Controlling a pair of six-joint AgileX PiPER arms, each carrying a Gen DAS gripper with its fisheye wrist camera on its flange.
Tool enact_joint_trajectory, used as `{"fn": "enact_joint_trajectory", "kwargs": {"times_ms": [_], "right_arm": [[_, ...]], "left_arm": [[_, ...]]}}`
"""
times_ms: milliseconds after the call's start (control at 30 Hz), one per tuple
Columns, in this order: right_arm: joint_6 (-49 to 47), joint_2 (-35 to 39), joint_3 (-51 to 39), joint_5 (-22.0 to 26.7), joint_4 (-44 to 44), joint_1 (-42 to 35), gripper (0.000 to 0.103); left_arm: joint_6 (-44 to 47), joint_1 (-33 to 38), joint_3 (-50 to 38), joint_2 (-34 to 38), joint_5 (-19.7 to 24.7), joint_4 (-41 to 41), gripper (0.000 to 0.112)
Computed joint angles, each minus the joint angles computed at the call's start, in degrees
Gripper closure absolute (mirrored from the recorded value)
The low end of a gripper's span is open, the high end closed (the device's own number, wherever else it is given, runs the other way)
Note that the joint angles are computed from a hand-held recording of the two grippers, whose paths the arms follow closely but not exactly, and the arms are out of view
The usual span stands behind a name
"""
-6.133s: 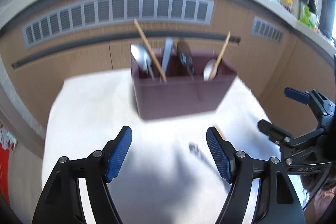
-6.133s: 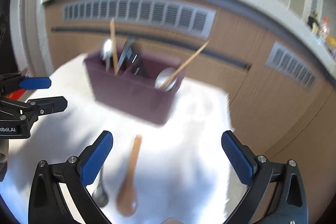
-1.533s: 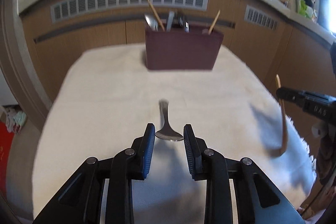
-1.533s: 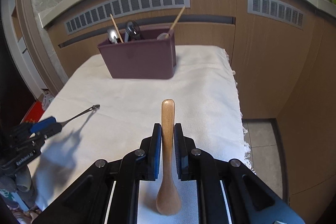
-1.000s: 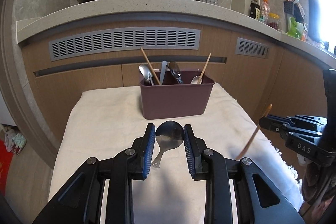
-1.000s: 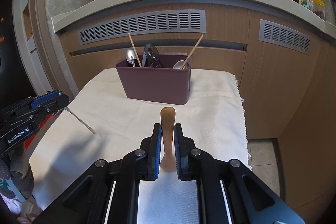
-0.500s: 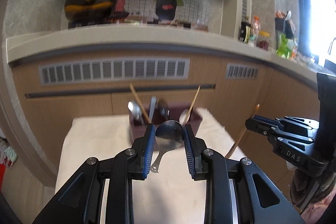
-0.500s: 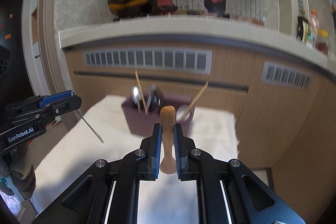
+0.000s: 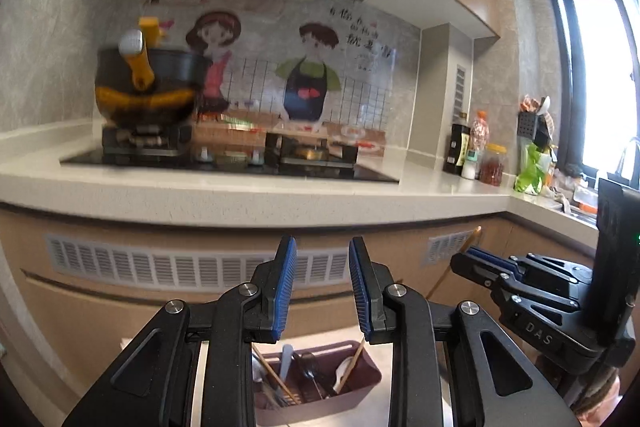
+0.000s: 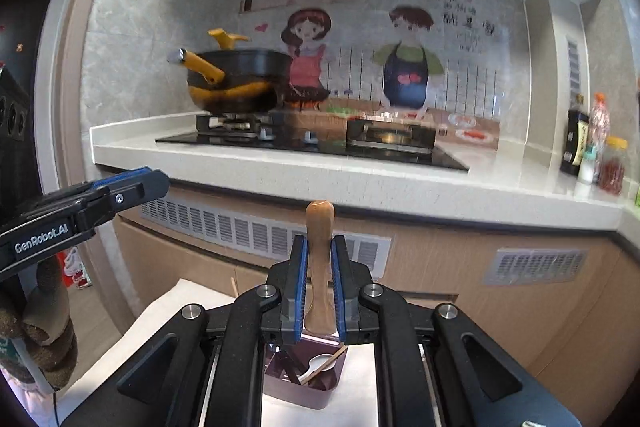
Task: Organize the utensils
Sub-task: 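Lower the metal spoon and wooden spoon into the caddy and open both tools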
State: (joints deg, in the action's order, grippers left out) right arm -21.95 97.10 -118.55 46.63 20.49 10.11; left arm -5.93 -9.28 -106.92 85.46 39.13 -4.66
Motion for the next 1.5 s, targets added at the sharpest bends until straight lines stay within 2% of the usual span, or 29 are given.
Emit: {"fn": "enact_joint_trajectory", "kwargs": {"times_ms": [100, 300, 400, 467, 600, 633, 700, 767, 933, 1100, 1133, 1200, 1267, 1333, 1400, 1467, 1500], "right_arm": [[-0.3, -0.1, 3.2, -1.7, -1.2, 0.2, 0.092], [-4.0, -3.7, 12.9, -3.2, 3.0, -2.1, 0.092], [-6.3, -5.7, 16.9, -3.4, 5.3, -3.1, 0.092], [-8.0, -7.1, 20.0, -4.0, 6.5, -3.6, 0.092], [-10.7, -9.8, 26.7, -6.7, 8.1, -4.0, 0.092], [-11.4, -10.2, 28.1, -7.3, 8.8, -4.3, 0.092], [-12.8, -11.1, 30.8, -8.1, 10.3, -5.1, 0.092], [-14.1, -11.6, 32.7, -8.5, 11.7, -6.2, 0.092], [-16.7, -12.6, 35.9, -8.4, 14.2, -9.6, 0.092], [-17.0, -13.2, 37.8, -9.3, 14.5, -10.6, 0.092], [-16.9, -13.3, 38.0, -9.3, 14.4, -10.6, 0.092], [-17.0, -13.4, 38.2, -9.4, 14.5, -10.5, 0.092], [-16.8, -13.8, 38.3, -9.6, 14.1, -10.1, 0.092], [-16.3, -14.2, 38.1, -9.6, 13.6, -9.6, 0.092], [-16.1, -14.9, 38.2, -9.8, 13.1, -9.1, 0.092], [-14.9, -15.4, 38.4, -10.0, 11.9, -8.1, 0.092], [-14.2, -15.5, 38.4, -9.9, 11.3, -7.6, 0.092]], "left_arm": [[2.9, 1.6, 2.8, 0.9, 0.4, -2.3, 0.084], [-3.4, 4.9, 17.8, -1.0, 0.3, 0.4, 0.081], [-7.7, 7.6, 25.4, -2.1, 1.3, 0.8, 0.072], [-7.8, 10.2, 28.3, -1.4, 3.7, -1.7, 0.066], [-7.0, 15.5, 29.1, 4.2, 11.6, -10.3, 0.066], [-6.2, 16.7, 28.8, 6.3, 13.0, -13.9, 0.066], [-8.7, 16.7, 27.0, 9.9, 14.4, -15.0, 0.066], [-13.4, 14.7, 24.3, 12.9, 14.6, -11.9, 0.066], [-29.0, 8.5, 15.9, 19.9, 17.4, 2.0, 0.065], [-36.0, 2.3, 13.6, 22.3, 17.9, 13.3, 0.065], [-37.1, 0.8, 15.1, 21.8, 16.7, 16.3, 0.072], [-39.0, -1.1, 19.3, 19.7, 13.7, 20.6, 0.076], [-39.2, -1.5, 25.6, 15.7, 8.3, 21.2, 0.087], [-39.5, -2.2, 31.5, 11.0, 3.6, 22.0, 0.103], [-43.5, -4.6, 36.4, 6.2, 1.0, 28.4, 0.104], [-49.2, -8.5, 40.2, 1.9, 0.9, 37.4, 0.104], [-49.4, -9.6, 40.9, 0.7, 1.5, 38.7, 0.104]]}}
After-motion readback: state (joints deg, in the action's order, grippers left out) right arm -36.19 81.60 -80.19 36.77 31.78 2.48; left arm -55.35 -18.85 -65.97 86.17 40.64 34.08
